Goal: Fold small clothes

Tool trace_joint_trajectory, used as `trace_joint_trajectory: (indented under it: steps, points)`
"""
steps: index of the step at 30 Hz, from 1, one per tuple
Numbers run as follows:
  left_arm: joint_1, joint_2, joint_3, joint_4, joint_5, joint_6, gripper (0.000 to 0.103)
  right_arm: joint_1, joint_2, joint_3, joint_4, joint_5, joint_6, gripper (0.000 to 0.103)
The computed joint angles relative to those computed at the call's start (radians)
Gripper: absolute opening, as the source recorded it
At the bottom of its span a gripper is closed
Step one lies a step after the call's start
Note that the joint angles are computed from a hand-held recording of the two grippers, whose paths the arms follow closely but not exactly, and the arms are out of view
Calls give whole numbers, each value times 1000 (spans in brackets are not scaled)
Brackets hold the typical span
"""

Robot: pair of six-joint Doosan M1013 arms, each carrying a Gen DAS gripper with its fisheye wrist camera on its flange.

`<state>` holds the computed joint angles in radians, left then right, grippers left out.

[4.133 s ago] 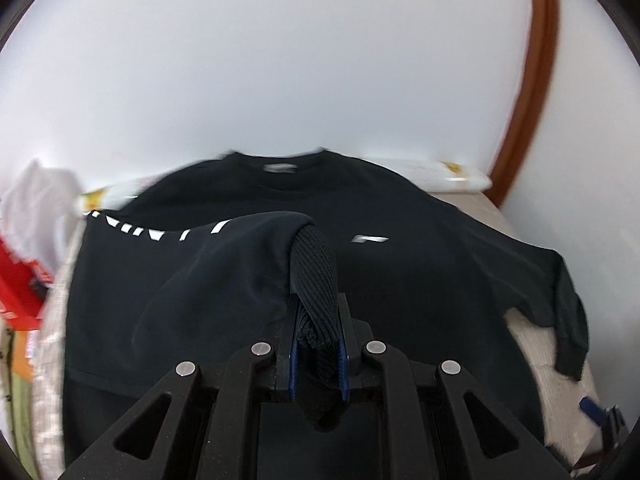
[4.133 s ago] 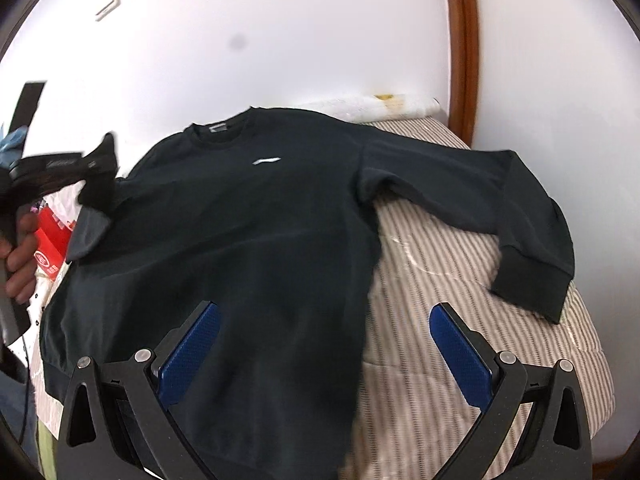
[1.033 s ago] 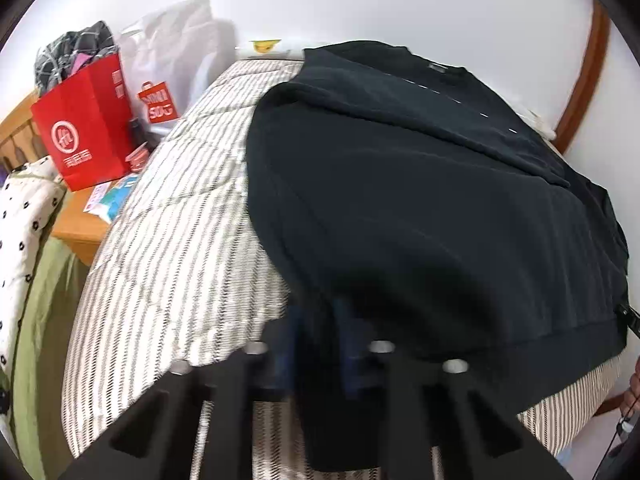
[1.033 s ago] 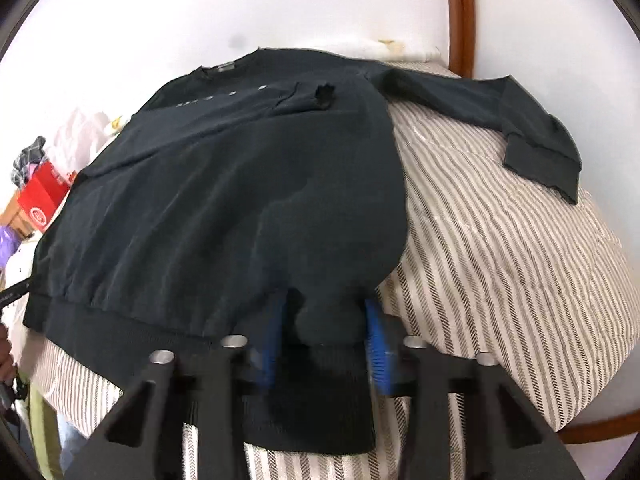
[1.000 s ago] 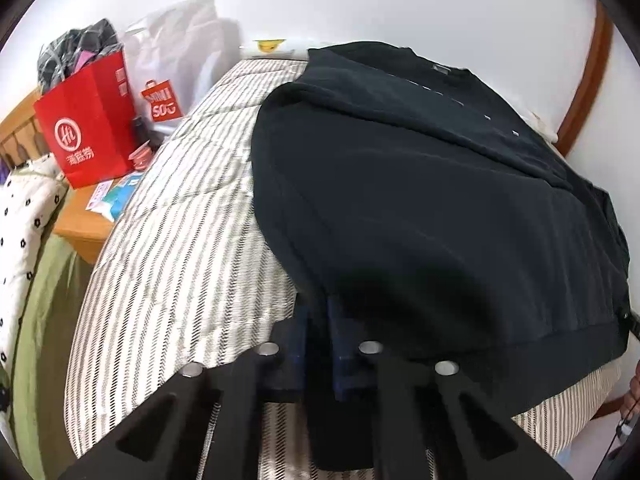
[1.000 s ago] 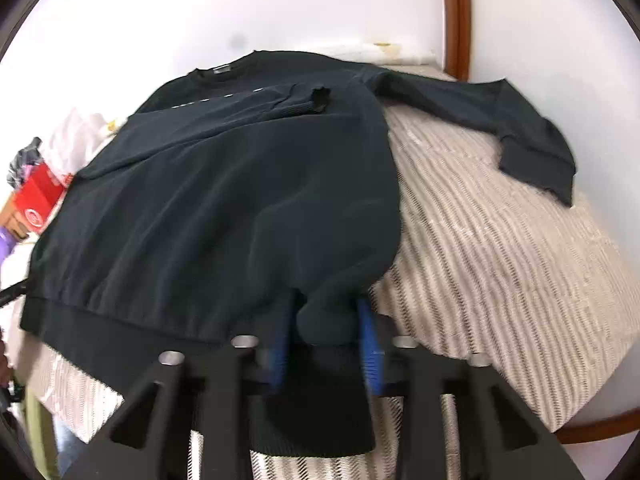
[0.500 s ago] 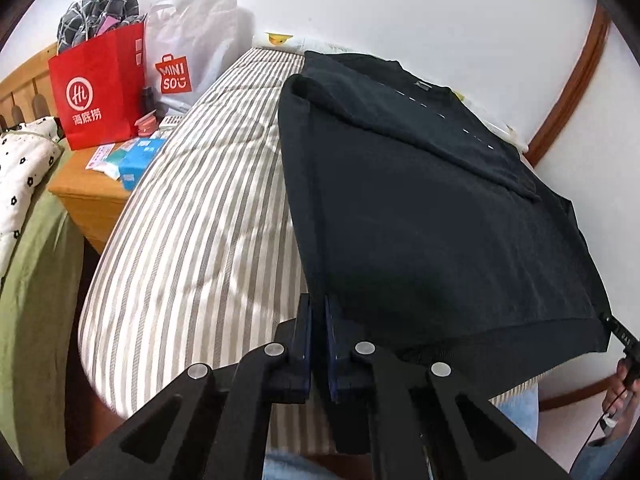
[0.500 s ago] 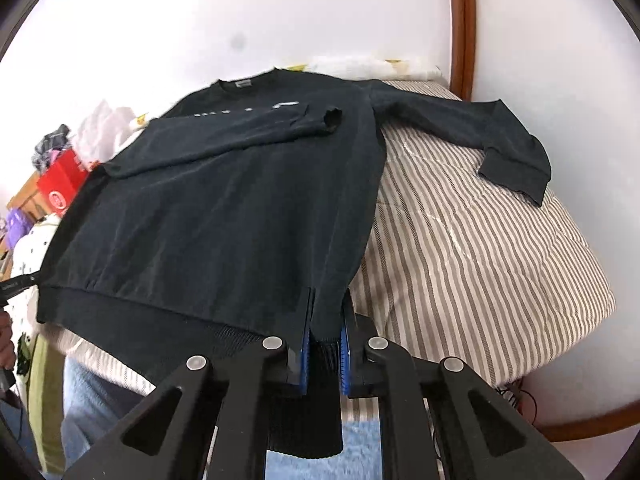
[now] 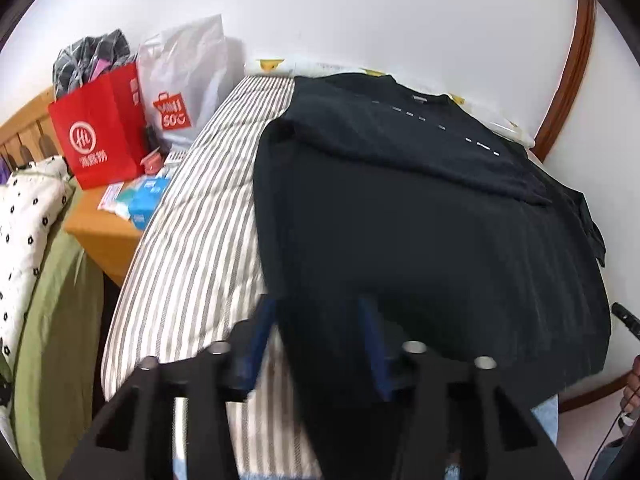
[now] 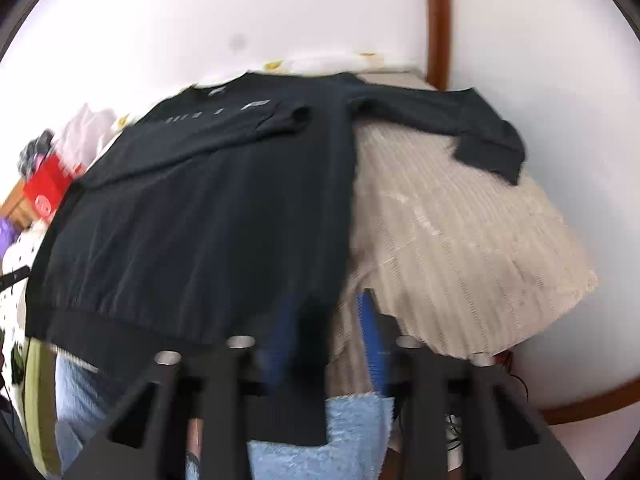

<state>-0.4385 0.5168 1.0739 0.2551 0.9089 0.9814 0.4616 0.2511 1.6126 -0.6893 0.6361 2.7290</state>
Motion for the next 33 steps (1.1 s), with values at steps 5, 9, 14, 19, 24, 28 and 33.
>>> trace_joint_trajectory:
  steps: [5,9,14,19,24,28,33]
  points:
    - [-5,71,-121,-13,51,28,54,-40,-1,-9,-66,47,53,54]
    - [-16,136,-226,9,102,50,58,-84,20,-38,-69,103,34,55]
    - [-33,214,-349,57,166,40,58,-135,54,-73,-66,119,8,55]
    - [-38,282,-463,55,239,51,58,-183,103,-133,5,111,-51,55]
    - [-34,327,-535,14,271,40,58,-211,168,-214,26,144,-106,55]
    - [-33,346,-565,-2,293,46,58,-224,216,-275,38,196,-108,55]
    - [-26,360,-598,-13,304,59,58,-215,247,-317,-27,258,-93,54]
